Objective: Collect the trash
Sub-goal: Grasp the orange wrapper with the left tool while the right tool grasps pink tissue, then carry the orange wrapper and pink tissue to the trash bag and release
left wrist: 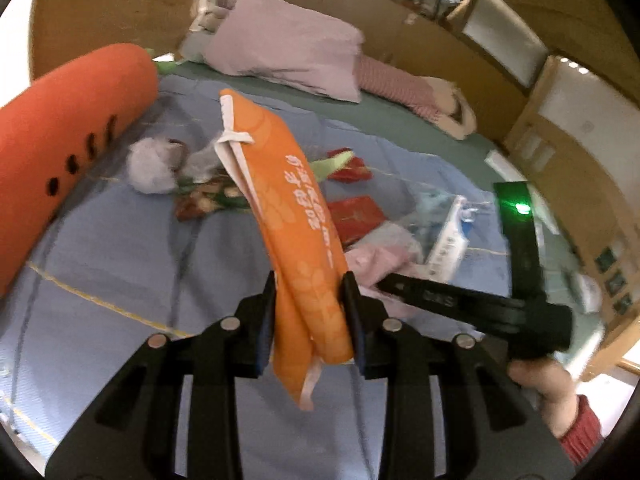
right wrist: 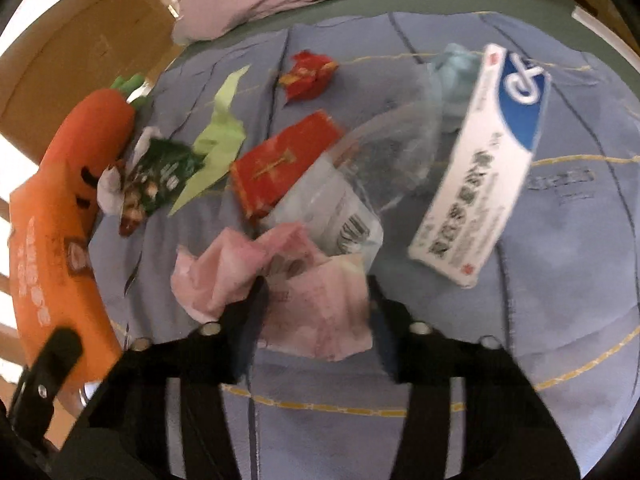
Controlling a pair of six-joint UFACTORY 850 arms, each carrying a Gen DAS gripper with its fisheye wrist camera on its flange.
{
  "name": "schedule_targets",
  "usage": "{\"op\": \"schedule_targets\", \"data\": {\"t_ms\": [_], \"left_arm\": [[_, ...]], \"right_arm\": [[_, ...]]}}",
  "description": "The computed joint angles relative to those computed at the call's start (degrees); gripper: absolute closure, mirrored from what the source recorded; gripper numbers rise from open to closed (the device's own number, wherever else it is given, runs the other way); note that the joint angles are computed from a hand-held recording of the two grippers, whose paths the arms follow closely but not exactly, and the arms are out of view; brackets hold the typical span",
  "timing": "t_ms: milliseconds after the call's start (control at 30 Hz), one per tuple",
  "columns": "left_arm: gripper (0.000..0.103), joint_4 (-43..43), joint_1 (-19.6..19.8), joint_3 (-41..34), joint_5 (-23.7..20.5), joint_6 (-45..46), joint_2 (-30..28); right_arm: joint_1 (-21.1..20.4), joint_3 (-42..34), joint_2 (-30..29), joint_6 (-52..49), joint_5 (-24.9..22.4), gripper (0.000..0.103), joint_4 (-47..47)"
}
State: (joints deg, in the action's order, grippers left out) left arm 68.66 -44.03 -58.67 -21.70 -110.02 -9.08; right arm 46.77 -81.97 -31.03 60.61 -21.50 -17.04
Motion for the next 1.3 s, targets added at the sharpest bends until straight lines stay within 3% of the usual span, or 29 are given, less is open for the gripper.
{"op": "schedule_targets", "data": {"t_ms": [67,167,300,400,533,633,867,967,1000,1167,1300], "left_arm": [[0.071,-3.96,0.27,-0.46,-2.95,2.12,-0.43],[0.071,-8.55,1.1,-0.67,-5.4,3.78,-0.64],[0.071,-8.77,0.38,-1.76,-9.07,5.73,-1.44],[0.071,-5.96,-1.08,-2.55,-13.05,5.37,-1.97],[0.071,-3.06,-2.52,-3.47,-16.08,5.93,-2.64],[0.071,-0.66,-3.21,-3.29,-15.88,5.72,-2.53],[0.071,6.48,-3.29,-1.31,-9.52,0.92,-0.56],[0.071,7.42,-4.24,-1.43,-12.09,0.48,-0.73],[0.071,7.85,-4.96,-1.78,-14.63,0.94,-1.1],[0.071,8.45,-6.45,-2.97,-18.87,2.85,-2.24],[0.071,8.57,-6.81,-3.15,-19.65,3.63,-2.32]], "right_arm": [[0.4,0.79,0.94,0.43,0.61,0.077,-1.04],[1.42,0.73,1.88,3.35,-1.31,0.081,-6.28],[4.66,-0.94,2.43,12.15,-10.1,0.085,-20.44],[6.81,-1.95,2.8,15.23,-17.21,0.087,-25.86],[8.56,-1.48,3.8,18.39,-23.28,0.089,-30.97],[9.12,0.79,5.76,22.74,-24.62,0.09,-34.9],[9.18,6.26,11.29,30.29,-21.39,0.09,-39.6],[10.03,7.67,13.13,32.65,-21.93,0.09,-42.74],[10.42,7.72,13.36,33.0,-22.89,0.09,-43.47],[12.35,6.29,12.75,31.2,-29.64,0.09,-43.35],[12.21,6.7,12.76,31.08,-30.17,0.09,-41.78]]}}
